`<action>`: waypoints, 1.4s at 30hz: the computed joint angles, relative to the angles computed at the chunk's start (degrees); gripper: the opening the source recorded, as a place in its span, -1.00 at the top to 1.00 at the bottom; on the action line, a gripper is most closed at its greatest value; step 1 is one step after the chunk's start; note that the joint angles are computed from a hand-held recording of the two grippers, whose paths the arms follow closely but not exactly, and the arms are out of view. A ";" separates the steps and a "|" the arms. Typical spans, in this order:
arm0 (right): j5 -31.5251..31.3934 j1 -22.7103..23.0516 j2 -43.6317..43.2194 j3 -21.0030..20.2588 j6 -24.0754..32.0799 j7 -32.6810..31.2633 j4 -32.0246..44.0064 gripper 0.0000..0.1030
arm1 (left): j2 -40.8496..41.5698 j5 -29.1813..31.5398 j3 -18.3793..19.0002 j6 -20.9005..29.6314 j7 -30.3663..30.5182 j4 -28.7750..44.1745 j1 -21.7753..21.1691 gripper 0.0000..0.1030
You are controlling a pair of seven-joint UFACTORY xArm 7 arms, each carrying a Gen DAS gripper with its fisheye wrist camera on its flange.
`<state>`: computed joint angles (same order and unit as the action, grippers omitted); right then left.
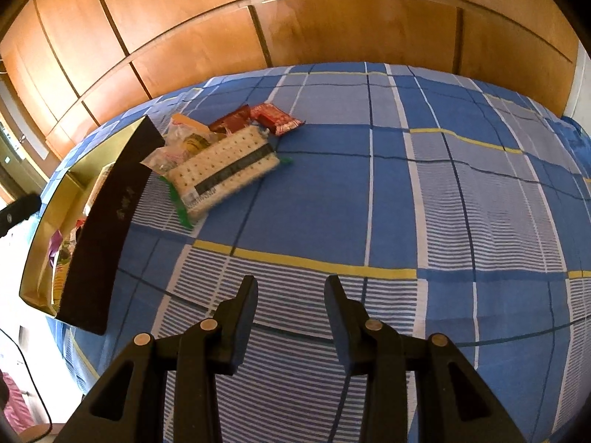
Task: Organize snacks
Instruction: 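Grasp the white seed bag from the pile with the left tool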
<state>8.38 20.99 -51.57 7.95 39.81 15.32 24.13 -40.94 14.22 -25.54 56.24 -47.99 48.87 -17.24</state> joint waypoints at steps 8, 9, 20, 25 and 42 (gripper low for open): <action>0.80 -0.07 0.09 -1.38 -0.87 -0.69 -0.93 0.27 | 12.44 -0.29 2.31 -5.23 4.92 7.47 -0.60 0.09; 0.84 -0.06 0.08 -1.43 -0.97 -0.86 -0.97 0.27 | 14.59 -0.11 2.64 -6.07 5.62 8.68 -0.80 0.09; 2.24 -0.11 0.20 -2.64 -1.96 -2.45 -1.46 0.27 | 34.35 2.13 6.96 -2.50 11.13 20.83 -6.64 0.12; 2.91 -0.33 -0.16 -3.24 -2.40 -2.89 -1.91 0.27 | 36.97 -5.02 10.01 -10.45 16.65 20.04 -11.39 0.11; 4.06 -1.13 -2.34 -4.58 -4.08 -4.81 -4.02 0.26 | 28.99 -5.33 8.49 -7.03 9.36 15.24 -8.42 0.08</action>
